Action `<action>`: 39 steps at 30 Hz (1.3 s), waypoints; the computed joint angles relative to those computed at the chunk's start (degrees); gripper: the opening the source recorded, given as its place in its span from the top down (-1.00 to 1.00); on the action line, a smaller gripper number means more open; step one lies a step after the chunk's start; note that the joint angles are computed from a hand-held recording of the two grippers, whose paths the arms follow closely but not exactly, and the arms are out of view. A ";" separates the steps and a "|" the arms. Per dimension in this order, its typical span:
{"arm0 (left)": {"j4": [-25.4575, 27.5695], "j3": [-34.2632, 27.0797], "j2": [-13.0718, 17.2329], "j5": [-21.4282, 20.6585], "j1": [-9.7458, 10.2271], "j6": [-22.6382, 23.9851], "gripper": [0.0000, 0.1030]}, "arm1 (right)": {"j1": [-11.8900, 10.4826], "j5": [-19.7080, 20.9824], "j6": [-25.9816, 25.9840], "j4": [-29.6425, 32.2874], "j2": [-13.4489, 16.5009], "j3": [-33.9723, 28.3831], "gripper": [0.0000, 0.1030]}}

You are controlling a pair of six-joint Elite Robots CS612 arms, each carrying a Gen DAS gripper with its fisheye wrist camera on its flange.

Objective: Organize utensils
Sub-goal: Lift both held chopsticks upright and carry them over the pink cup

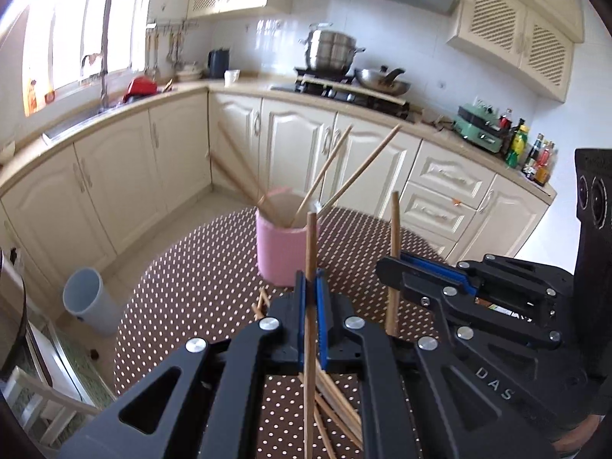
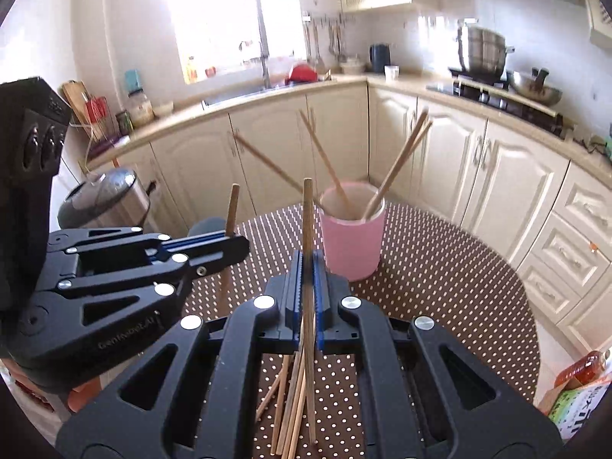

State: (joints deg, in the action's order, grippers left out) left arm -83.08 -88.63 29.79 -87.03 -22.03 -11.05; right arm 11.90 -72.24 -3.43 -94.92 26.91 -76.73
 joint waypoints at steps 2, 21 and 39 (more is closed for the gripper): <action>-0.83 -0.45 -0.27 0.42 -0.47 0.56 0.89 | -0.06 0.33 0.22 -0.98 0.03 -0.63 0.89; -10.48 5.54 -4.92 3.90 -0.38 1.29 0.89 | -0.18 -0.15 1.26 -9.52 -2.51 1.86 0.89; -25.92 15.84 -9.96 8.83 -0.07 0.52 0.89 | -0.42 -1.79 4.65 -22.29 -7.46 12.30 0.89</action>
State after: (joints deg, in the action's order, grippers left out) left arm -109.00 -72.79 19.83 -78.20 -22.10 -10.53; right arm 11.48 -74.04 1.22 -117.21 19.46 -64.43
